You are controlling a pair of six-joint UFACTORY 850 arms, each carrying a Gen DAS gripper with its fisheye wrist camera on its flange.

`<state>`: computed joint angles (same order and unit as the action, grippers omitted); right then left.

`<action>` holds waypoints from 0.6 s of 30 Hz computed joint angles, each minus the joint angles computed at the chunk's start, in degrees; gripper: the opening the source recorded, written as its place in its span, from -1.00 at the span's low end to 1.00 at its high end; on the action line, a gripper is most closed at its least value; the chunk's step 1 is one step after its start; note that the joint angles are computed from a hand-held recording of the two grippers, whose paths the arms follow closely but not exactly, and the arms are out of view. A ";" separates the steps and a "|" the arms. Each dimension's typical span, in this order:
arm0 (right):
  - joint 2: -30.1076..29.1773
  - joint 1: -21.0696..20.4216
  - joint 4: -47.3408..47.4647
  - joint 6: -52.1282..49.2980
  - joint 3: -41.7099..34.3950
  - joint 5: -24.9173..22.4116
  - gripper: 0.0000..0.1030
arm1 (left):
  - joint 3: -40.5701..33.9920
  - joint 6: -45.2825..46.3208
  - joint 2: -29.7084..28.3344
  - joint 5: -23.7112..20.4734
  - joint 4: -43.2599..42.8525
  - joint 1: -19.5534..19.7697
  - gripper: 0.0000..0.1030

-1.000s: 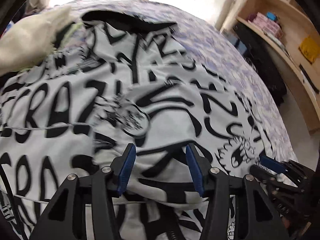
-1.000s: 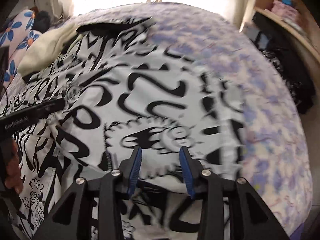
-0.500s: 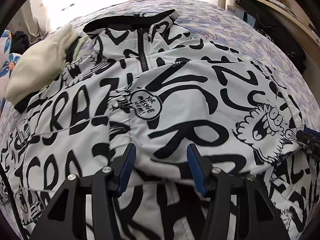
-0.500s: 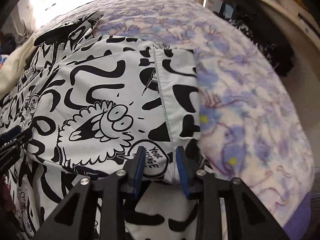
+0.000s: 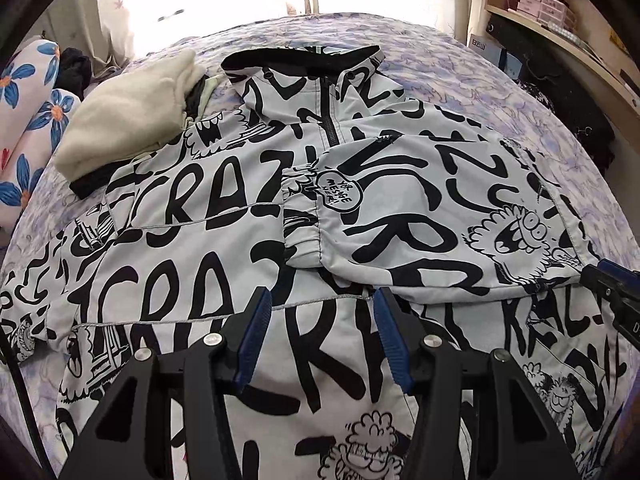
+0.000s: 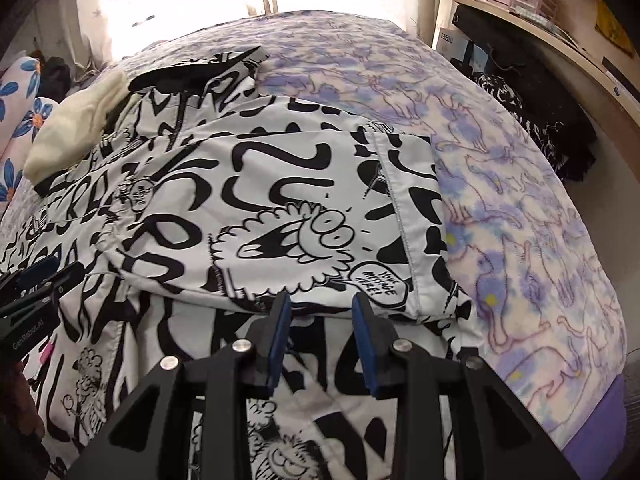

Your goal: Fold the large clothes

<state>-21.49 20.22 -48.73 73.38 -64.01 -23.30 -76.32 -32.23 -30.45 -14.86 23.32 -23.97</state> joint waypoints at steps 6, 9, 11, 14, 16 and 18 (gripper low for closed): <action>3.80 2.68 -2.58 2.07 1.71 -0.22 -0.39 | 5.74 -5.97 6.58 2.99 8.58 0.22 0.02; 5.53 4.55 -5.87 4.76 1.84 -0.55 -0.39 | 9.30 -3.63 10.82 5.77 6.71 1.80 0.02; 6.23 5.99 -7.52 6.40 1.38 -0.74 -0.39 | 11.95 1.76 13.93 7.85 1.29 3.59 0.03; 6.45 8.01 -9.28 8.02 0.06 -0.65 -0.39 | 15.65 13.19 18.19 10.20 -9.26 6.57 0.06; 6.04 9.41 -9.73 8.12 -1.31 -0.95 -0.39 | 17.49 14.16 20.32 10.76 -9.16 8.08 0.06; 5.29 10.59 -7.53 5.91 -3.22 -1.05 -0.39 | 19.16 20.79 22.41 10.86 -14.79 10.09 0.07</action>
<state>-16.20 30.80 -56.27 79.30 -67.23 -24.34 -57.16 -11.44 -8.04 -4.00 8.53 -13.89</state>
